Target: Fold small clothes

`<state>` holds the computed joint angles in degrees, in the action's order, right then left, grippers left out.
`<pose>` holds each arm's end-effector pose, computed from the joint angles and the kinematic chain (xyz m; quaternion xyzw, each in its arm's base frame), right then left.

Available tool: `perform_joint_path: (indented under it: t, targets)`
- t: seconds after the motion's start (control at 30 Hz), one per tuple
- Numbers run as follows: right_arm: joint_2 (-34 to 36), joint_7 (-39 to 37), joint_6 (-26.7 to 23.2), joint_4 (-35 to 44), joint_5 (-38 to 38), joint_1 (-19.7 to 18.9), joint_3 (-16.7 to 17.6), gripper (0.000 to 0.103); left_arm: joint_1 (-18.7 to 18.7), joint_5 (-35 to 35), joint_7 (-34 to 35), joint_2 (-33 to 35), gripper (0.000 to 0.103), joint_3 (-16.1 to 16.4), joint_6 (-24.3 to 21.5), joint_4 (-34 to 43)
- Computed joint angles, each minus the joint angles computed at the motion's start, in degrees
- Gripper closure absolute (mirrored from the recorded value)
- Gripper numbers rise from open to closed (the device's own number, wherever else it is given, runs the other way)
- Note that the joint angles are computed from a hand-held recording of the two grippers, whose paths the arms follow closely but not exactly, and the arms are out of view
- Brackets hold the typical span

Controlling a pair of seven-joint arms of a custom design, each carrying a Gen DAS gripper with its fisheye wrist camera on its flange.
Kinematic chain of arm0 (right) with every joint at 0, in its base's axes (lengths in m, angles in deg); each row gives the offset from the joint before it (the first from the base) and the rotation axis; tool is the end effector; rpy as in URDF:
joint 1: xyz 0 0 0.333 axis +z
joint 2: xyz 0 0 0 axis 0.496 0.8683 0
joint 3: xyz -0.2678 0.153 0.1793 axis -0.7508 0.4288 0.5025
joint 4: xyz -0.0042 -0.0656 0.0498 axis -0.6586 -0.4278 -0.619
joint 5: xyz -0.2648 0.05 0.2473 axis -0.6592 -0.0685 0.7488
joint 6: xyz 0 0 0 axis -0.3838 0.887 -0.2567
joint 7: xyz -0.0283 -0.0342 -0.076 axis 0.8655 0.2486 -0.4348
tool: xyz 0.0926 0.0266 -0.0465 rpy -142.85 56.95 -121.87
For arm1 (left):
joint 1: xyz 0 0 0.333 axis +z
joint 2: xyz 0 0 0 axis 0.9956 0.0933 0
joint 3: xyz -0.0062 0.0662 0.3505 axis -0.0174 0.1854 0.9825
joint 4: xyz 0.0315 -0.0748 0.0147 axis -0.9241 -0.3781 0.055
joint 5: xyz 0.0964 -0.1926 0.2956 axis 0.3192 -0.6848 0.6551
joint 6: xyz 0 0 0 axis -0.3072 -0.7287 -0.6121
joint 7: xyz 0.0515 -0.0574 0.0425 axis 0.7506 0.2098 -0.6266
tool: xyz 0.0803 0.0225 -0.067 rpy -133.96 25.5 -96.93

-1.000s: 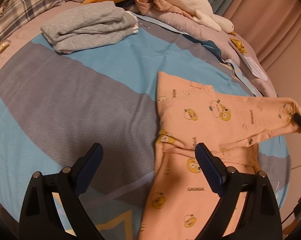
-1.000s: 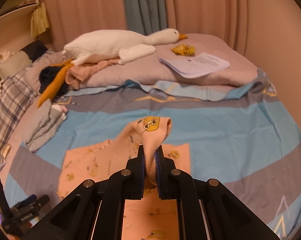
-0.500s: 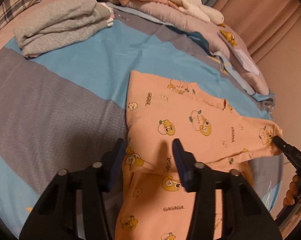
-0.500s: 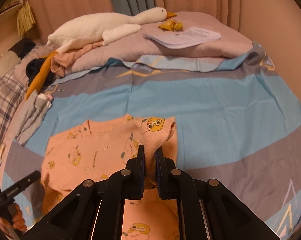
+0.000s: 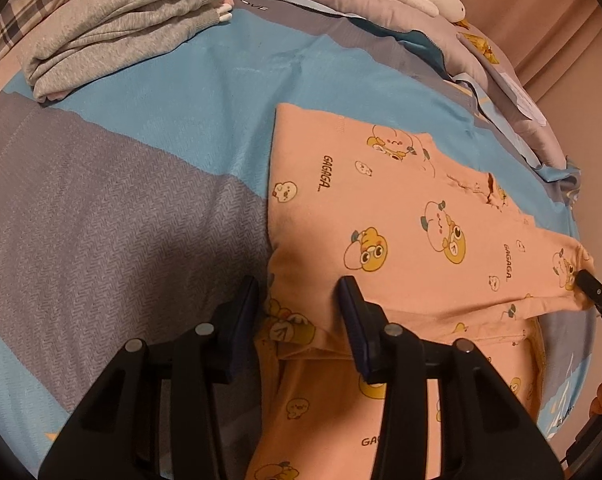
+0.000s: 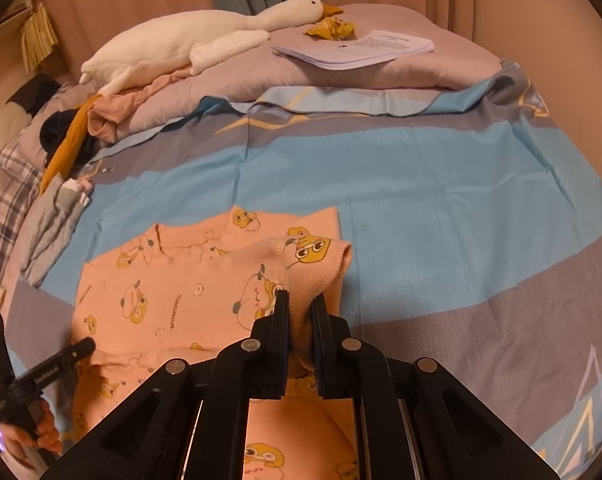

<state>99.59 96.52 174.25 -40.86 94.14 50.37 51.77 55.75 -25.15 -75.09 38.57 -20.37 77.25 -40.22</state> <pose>0.7151 0.3259 0.4584 -0.7661 0.5550 -0.1049 0.3067 0.5837 -0.3719 0.3906 -0.8635 0.4350 -0.2277 0.1150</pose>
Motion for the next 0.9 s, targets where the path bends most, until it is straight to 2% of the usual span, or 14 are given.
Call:
perform_joint_path:
  t: [0.33,0.47,0.9]
  targets:
    - [1.77,0.26,-1.85,0.77,1.06,-0.81,0.15,0.093,-0.23,-0.05,-0.65,0.10,0.059,0.26,0.37,-0.01]
    - [2.53,1.77,-2.23,0.74,-0.05,-0.06,-1.28,0.093,-0.14,-0.19,-0.55,0.13,0.059,0.16,0.27,0.02]
    - [4.13,1.78,-2.88,0.98,1.73,-1.50,0.10,0.093,0.04,-0.30,-0.19,0.23,0.059,0.17,0.30,0.01]
